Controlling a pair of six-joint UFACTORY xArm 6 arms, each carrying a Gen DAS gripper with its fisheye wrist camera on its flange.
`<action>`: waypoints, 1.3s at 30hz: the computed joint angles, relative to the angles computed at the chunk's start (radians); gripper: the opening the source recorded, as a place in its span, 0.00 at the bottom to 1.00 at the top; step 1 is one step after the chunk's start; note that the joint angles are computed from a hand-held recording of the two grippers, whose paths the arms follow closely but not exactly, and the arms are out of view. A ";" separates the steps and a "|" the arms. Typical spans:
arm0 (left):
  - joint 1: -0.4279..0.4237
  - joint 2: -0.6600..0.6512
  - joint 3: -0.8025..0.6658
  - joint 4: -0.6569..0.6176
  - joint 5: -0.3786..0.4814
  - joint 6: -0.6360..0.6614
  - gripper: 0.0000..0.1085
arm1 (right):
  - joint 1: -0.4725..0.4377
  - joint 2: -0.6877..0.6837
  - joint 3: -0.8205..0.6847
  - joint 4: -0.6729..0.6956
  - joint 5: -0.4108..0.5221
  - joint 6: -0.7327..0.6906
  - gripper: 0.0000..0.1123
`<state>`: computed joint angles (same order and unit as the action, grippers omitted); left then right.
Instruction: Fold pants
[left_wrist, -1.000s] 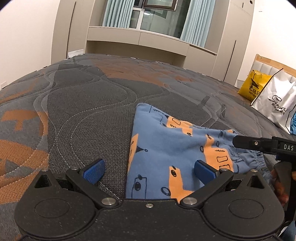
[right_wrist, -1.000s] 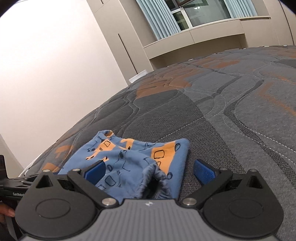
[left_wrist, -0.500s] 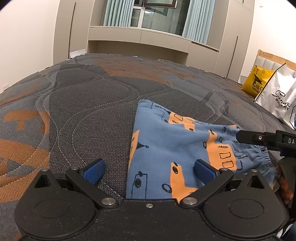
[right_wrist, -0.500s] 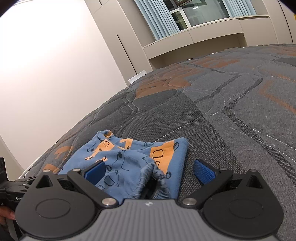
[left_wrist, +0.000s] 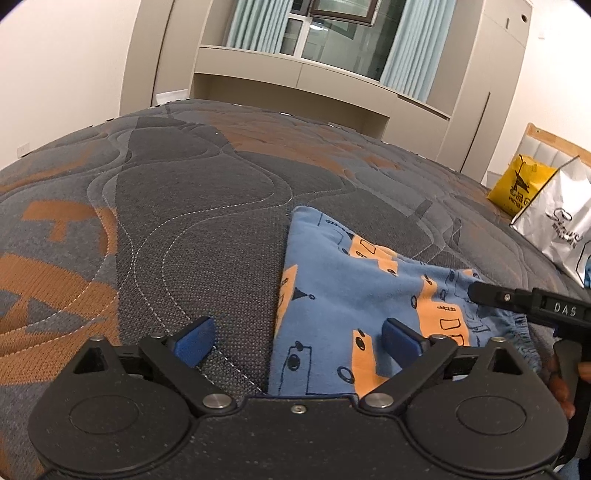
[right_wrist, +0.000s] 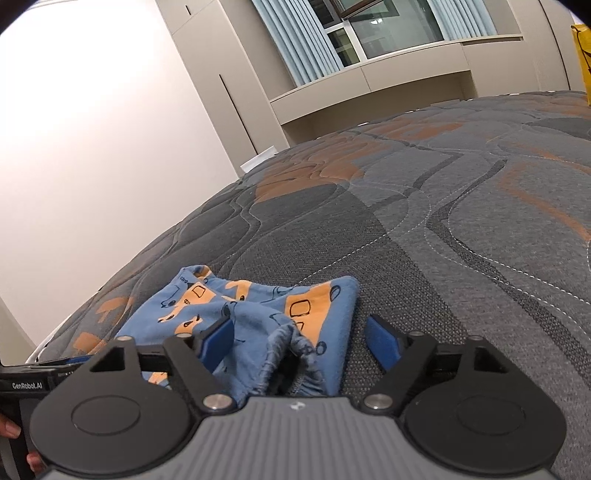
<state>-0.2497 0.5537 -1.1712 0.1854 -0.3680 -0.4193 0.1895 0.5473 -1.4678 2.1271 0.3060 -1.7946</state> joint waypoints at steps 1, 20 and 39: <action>0.004 -0.003 0.003 0.017 -0.005 -0.020 0.85 | 0.000 -0.002 0.003 0.003 0.000 -0.003 0.69; -0.058 -0.022 0.030 -0.186 -0.039 0.128 0.20 | 0.028 -0.025 0.016 0.139 -0.053 -0.172 0.27; -0.040 -0.004 -0.065 -0.168 -0.060 0.202 0.05 | 0.057 -0.042 -0.067 0.571 -0.108 -0.729 0.16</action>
